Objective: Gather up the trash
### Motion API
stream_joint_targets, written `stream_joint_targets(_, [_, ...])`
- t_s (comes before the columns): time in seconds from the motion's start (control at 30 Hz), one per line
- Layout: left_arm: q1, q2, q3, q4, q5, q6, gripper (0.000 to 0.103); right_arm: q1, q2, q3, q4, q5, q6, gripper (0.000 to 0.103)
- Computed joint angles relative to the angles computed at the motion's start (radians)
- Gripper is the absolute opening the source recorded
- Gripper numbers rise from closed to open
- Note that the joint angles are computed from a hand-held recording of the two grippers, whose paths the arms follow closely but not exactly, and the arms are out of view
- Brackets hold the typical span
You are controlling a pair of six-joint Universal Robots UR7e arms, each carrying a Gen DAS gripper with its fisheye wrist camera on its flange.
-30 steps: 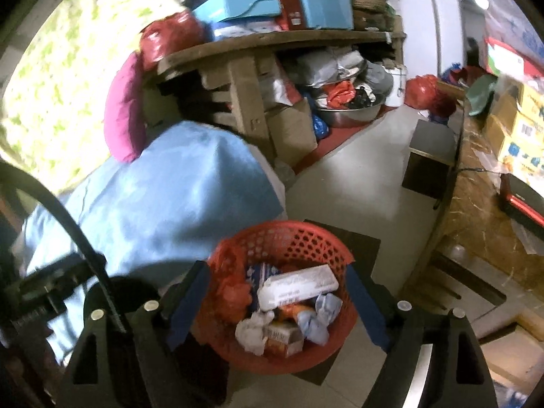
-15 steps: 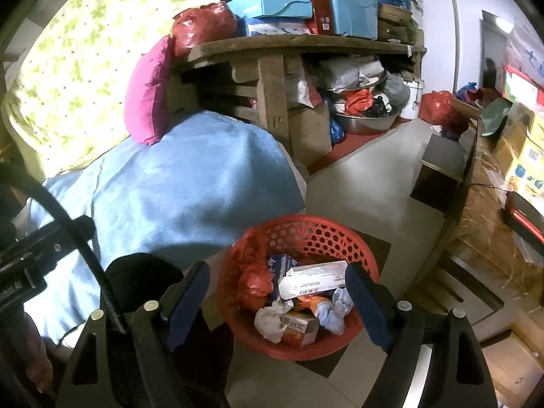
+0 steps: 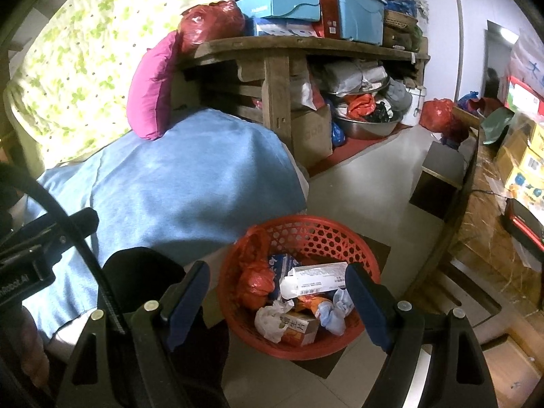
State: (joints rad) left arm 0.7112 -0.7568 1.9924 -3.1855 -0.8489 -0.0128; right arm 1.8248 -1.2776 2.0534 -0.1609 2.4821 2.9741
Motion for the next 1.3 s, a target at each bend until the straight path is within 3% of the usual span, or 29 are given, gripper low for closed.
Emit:
stream_joint_targets(0.8, [-0.011, 0.003, 0.011, -0.033, 0.016, 0.021, 0.094, 0.002, 0.001, 0.003, -0.008, 0.007, 0.000, 0.084])
stream_joint_targets(1.3, [-0.005, -0.002, 0.011, -0.020, -0.020, 0.033, 0.094, 0.010, 0.002, 0.005, -0.008, 0.031, 0.017, 0.084])
